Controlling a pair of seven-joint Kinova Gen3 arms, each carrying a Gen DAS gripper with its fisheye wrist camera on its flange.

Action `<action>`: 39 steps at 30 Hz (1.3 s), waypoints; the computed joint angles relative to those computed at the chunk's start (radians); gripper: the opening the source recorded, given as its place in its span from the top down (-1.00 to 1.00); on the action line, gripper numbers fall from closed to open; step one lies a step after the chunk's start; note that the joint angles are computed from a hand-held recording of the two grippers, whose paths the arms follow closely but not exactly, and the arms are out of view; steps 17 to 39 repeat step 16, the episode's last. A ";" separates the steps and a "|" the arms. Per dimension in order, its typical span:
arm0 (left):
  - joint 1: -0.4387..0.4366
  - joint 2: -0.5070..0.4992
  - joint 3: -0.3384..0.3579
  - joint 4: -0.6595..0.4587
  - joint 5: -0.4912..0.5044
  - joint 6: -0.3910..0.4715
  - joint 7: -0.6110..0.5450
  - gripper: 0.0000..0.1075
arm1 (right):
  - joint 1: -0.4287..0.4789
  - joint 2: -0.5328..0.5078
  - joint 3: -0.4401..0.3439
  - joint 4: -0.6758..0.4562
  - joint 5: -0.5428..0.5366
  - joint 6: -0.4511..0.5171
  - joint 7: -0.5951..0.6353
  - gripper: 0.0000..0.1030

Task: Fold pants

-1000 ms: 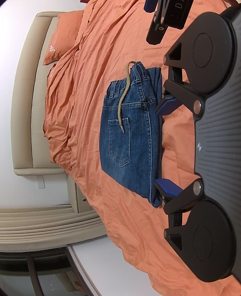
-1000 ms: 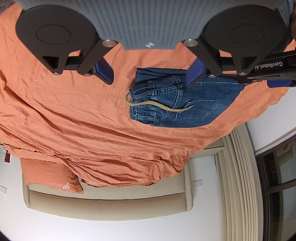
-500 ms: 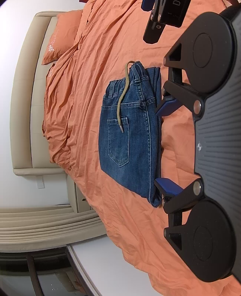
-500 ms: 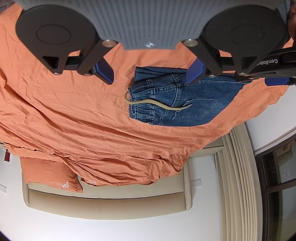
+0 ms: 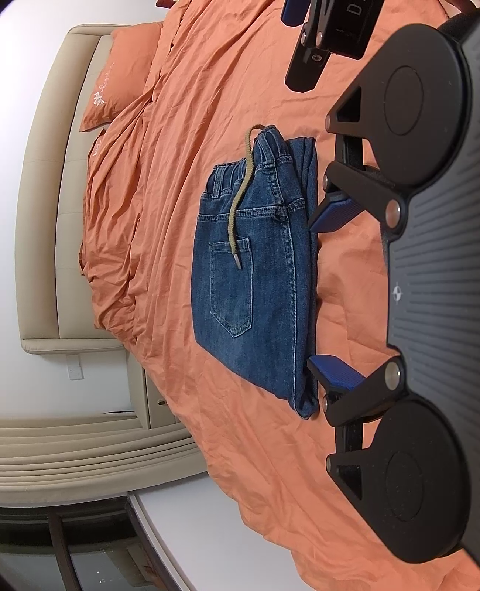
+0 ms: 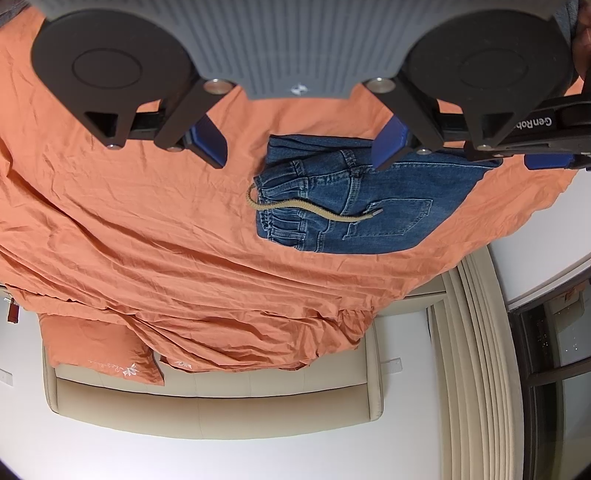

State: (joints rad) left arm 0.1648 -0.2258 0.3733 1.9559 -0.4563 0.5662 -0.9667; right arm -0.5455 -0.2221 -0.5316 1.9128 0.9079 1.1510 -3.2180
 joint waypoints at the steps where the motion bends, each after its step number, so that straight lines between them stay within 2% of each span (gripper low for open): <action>1: -0.001 0.001 0.001 -0.001 -0.001 0.002 0.002 -0.64 | -0.001 0.000 0.000 -0.001 -0.001 0.002 0.002 -0.59; 39: 0.005 0.002 -0.005 0.000 0.001 -0.004 0.003 -0.58 | 0.006 -0.013 0.010 -0.004 -0.024 -0.008 0.030 -0.59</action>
